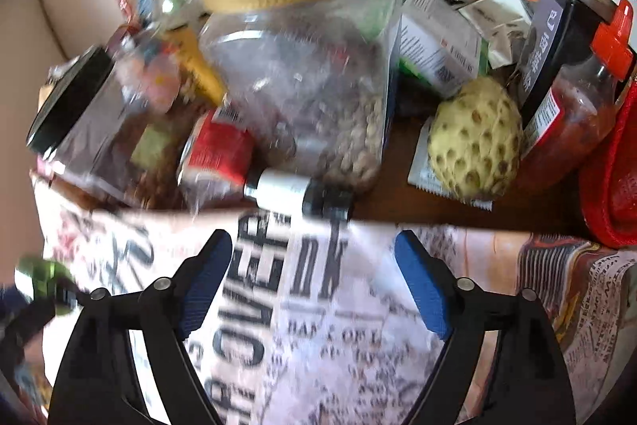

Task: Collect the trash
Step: 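Close the left tool on the green bottle while the right tool grasps the white-labelled bottle, then carry the green bottle with the left tool while the right tool carries the white bottle toward the bucket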

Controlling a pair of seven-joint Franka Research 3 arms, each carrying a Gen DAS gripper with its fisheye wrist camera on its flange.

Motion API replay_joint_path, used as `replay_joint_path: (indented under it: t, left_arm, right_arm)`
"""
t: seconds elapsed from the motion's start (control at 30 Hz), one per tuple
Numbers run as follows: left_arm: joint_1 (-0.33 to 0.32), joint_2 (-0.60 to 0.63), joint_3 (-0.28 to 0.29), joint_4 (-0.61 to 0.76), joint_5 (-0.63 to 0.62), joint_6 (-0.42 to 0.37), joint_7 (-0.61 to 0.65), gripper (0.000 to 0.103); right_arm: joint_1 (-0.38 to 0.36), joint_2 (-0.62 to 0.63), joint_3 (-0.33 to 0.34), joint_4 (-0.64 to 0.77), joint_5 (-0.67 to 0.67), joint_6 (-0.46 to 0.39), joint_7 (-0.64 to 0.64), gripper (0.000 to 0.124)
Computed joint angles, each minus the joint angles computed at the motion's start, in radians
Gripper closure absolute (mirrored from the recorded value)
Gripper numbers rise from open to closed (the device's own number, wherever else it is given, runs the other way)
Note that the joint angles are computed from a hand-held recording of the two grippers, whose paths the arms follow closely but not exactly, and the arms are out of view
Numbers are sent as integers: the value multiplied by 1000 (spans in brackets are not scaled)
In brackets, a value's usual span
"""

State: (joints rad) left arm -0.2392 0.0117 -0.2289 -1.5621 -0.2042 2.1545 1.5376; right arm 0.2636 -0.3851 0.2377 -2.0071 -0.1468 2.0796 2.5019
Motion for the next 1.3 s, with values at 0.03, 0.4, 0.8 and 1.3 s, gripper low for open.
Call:
replay_joint_path:
  t: [0.03,0.4,0.8,1.3]
  left_arm:
    - [2,-6,2,-9,1,1,0,46]
    - [45,-17,34,-27,26,-11,2,46]
    - [57,12,25,8,34,-22,19,46]
    - [-29,-73,-21,40,26,16,-38,47]
  right_arm:
    - [0,17,-4,10,9,-1,-1,42]
    - [53,263,-29,197,-112,-64,111,42]
    - [87,220,-38,148,-231,-60,225,44]
    - [20,-216,60,65,-154,-186,132,44]
